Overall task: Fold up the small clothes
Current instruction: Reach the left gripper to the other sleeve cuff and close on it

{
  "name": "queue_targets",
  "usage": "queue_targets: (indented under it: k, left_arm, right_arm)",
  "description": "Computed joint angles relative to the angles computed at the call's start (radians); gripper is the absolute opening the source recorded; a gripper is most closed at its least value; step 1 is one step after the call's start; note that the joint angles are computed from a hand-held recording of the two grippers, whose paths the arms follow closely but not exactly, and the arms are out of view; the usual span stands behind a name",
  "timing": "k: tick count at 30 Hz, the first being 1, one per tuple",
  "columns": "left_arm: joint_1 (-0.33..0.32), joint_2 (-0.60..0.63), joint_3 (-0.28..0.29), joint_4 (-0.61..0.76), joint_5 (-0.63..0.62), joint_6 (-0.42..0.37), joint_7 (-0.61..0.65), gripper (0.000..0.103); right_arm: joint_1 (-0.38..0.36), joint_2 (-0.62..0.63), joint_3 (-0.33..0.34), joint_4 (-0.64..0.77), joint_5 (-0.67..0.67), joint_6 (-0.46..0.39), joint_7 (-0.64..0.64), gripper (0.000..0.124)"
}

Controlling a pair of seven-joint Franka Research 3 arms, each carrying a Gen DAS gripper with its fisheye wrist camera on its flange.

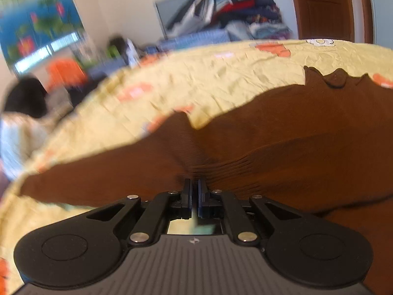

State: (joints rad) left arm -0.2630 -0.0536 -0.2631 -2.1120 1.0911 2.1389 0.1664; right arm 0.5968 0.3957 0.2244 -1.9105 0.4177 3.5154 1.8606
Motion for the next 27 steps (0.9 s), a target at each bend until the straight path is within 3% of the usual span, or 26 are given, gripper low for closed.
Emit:
queue_targets:
  k: [2, 3, 5, 6, 7, 9, 12, 13, 14, 15, 16, 19, 22, 24, 27]
  left_arm:
    - [-0.016, -0.030, -0.024, -0.013, 0.064, -0.061, -0.054, 0.006]
    - [-0.021, -0.056, -0.032, -0.027, 0.106, -0.055, -0.089, 0.007]
    - [-0.018, -0.078, -0.039, -0.038, 0.203, 0.012, -0.142, 0.015]
    - [-0.015, -0.069, -0.039, -0.031, 0.237, 0.054, -0.144, 0.029]
    - [-0.011, -0.056, -0.033, -0.022, 0.256, 0.105, -0.127, 0.051]
    - [-0.001, -0.005, -0.016, 0.015, 0.253, 0.203, -0.080, 0.076]
    - [0.006, 0.105, 0.013, 0.092, 0.100, 0.262, 0.040, 0.076]
    - [0.011, 0.126, 0.026, 0.097, 0.063, 0.275, 0.042, 0.077]
    - [0.016, 0.113, 0.048, 0.067, 0.090, 0.337, -0.025, 0.080]
    - [0.034, 0.089, 0.066, 0.027, 0.072, 0.413, -0.054, 0.081]
    - [0.054, 0.072, 0.082, -0.004, 0.053, 0.488, -0.067, 0.083]
    - [0.079, 0.033, 0.080, -0.053, 0.089, 0.506, -0.056, 0.083]
    - [0.074, -0.009, 0.048, -0.074, 0.124, 0.424, -0.042, 0.083]
    - [0.069, -0.066, 0.024, -0.122, 0.191, 0.361, -0.099, 0.082]
    - [0.094, -0.225, 0.005, -0.264, 0.289, 0.334, -0.271, 0.086]
  right_arm:
    - [0.082, -0.020, -0.079, 0.003, 0.073, -0.029, -0.056, 0.101]
    - [0.125, -0.030, -0.119, 0.004, 0.103, -0.027, -0.097, 0.100]
    - [0.137, -0.036, -0.120, 0.009, 0.110, 0.036, -0.146, 0.101]
    - [0.111, -0.032, -0.096, 0.027, 0.094, 0.047, -0.155, 0.103]
    - [0.114, -0.023, -0.106, 0.061, 0.090, 0.030, -0.166, 0.103]
    - [0.189, 0.022, -0.231, 0.173, 0.035, -0.087, -0.126, 0.103]
    - [0.332, 0.167, -0.493, 0.416, -0.020, -0.376, -0.009, 0.103]
    - [0.377, 0.225, -0.581, 0.500, 0.019, -0.485, -0.013, 0.103]
    - [0.391, 0.275, -0.633, 0.560, -0.011, -0.570, 0.036, 0.103]
    - [0.425, 0.313, -0.697, 0.585, -0.004, -0.599, 0.018, 0.103]
    - [0.455, 0.333, -0.739, 0.575, -0.038, -0.572, 0.015, 0.103]
    - [0.433, 0.327, -0.709, 0.557, -0.052, -0.535, 0.032, 0.103]
    - [0.436, 0.352, -0.731, 0.599, -0.119, -0.582, 0.072, 0.103]
    - [0.452, 0.368, -0.757, 0.621, -0.170, -0.615, 0.106, 0.103]
    - [0.461, 0.352, -0.756, 0.595, -0.215, -0.600, 0.141, 0.103]
